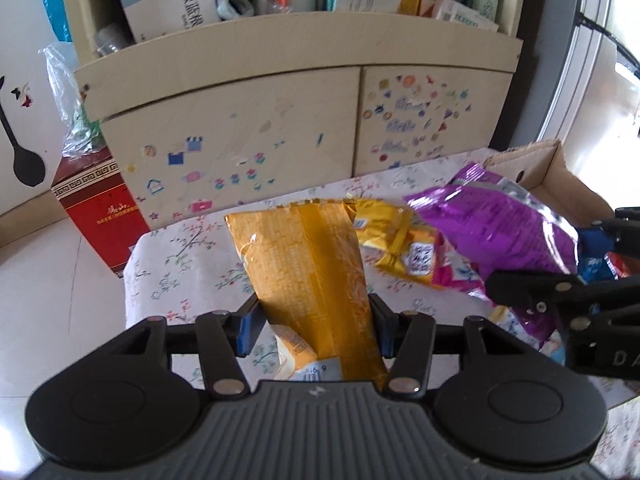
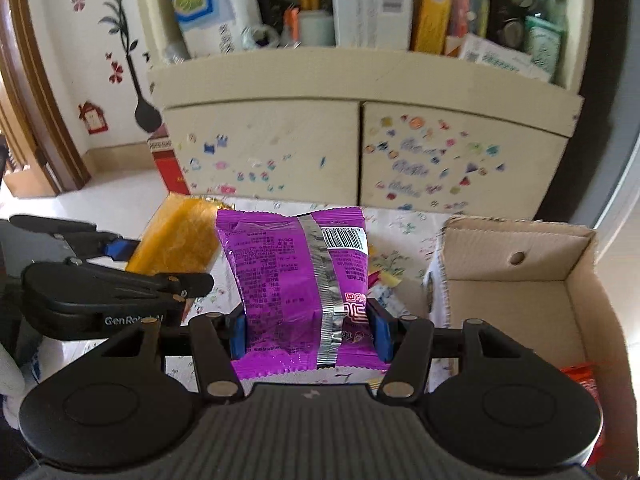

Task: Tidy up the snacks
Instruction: 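Carry the purple and yellow bags into the box and open both grippers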

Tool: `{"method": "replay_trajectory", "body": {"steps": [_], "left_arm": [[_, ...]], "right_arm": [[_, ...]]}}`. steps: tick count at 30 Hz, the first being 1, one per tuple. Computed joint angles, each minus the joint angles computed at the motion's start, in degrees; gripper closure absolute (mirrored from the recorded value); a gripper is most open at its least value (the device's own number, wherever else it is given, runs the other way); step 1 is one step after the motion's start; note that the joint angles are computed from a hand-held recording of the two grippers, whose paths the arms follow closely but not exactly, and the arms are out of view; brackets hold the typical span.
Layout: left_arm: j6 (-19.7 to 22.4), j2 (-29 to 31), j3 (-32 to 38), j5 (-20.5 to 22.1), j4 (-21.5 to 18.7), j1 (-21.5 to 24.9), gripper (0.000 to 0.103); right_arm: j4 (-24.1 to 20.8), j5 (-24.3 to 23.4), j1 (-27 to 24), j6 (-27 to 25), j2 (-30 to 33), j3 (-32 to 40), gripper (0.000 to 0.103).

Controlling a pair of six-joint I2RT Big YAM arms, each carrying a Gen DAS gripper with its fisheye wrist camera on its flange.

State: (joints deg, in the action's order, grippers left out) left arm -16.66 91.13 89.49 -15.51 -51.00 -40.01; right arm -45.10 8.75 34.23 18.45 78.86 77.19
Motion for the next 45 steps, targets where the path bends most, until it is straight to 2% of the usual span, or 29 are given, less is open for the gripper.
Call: {"method": "replay_trajectory", "body": {"steps": [17, 30, 42, 43, 45], "left_arm": [[-0.73, 4.22, 5.31, 1.75, 3.67, -5.3, 0.05], [1.14, 9.21, 10.42, 4.53, 7.93, -9.03, 0.05], [1.15, 15.7, 17.41, 7.49, 7.43, -9.98, 0.049], [1.11, 16.06, 17.69, 7.9, 7.64, -10.0, 0.048], [0.32, 16.54, 18.07, 8.09, 8.23, -10.19, 0.036]], "right_arm": [[0.2, 4.4, -5.23, 3.36, -8.73, -4.95, 0.04], [-1.77, 6.46, -9.47, 7.15, -13.13, -8.34, 0.04], [-4.98, 7.65, -12.5, 12.61, -14.72, -9.88, 0.04], [-5.27, 7.73, -12.72, 13.24, -14.48, -9.88, 0.04], [-6.15, 8.17, -12.82, 14.38, -13.88, -9.78, 0.037]]}}
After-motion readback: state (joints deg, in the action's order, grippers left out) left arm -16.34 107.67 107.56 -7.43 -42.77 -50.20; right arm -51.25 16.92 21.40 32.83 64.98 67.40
